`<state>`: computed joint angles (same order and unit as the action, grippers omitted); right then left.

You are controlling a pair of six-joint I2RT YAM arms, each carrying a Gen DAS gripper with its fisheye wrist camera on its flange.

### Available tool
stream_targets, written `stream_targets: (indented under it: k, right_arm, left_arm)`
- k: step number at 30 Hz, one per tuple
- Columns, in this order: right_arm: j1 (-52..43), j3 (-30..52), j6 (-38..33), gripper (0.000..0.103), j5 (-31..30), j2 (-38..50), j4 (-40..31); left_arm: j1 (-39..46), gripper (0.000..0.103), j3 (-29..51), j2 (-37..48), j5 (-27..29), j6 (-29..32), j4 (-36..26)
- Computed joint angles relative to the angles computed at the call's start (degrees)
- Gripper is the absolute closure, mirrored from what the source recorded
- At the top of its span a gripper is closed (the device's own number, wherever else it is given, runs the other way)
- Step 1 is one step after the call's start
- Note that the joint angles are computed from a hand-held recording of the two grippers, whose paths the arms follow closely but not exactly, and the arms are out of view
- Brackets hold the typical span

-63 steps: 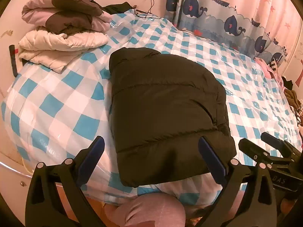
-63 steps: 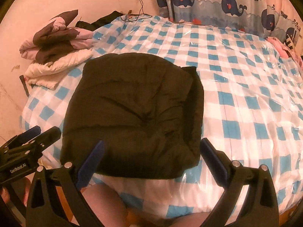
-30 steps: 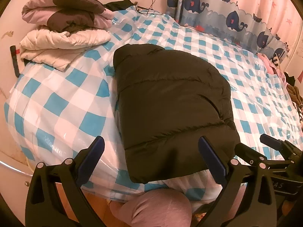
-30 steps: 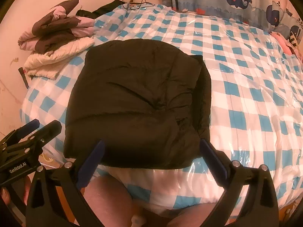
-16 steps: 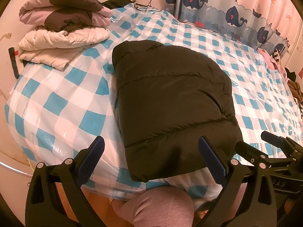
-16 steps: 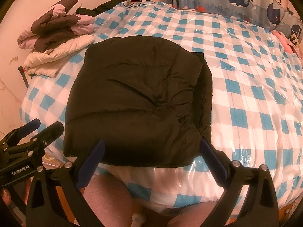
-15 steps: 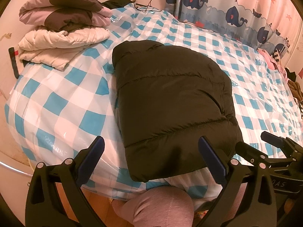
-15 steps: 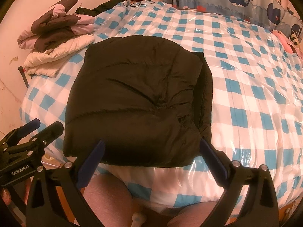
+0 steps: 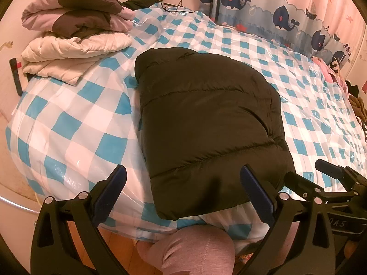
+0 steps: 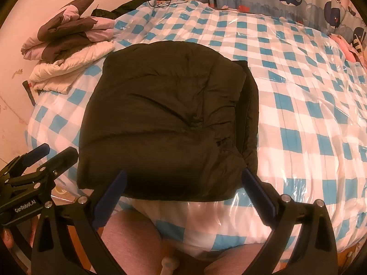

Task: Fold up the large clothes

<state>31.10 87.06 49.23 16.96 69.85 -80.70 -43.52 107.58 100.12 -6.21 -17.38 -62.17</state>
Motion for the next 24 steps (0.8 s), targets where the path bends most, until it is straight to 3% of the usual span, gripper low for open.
stream_targets:
  k: [24]
  right_arm:
    - [-0.64, -0.38, -0.60, 0.007, -0.64, -0.40, 0.26]
  left_arm:
    - [0.83, 0.008, 0.62, 0.18, 0.37, 1.78, -0.53]
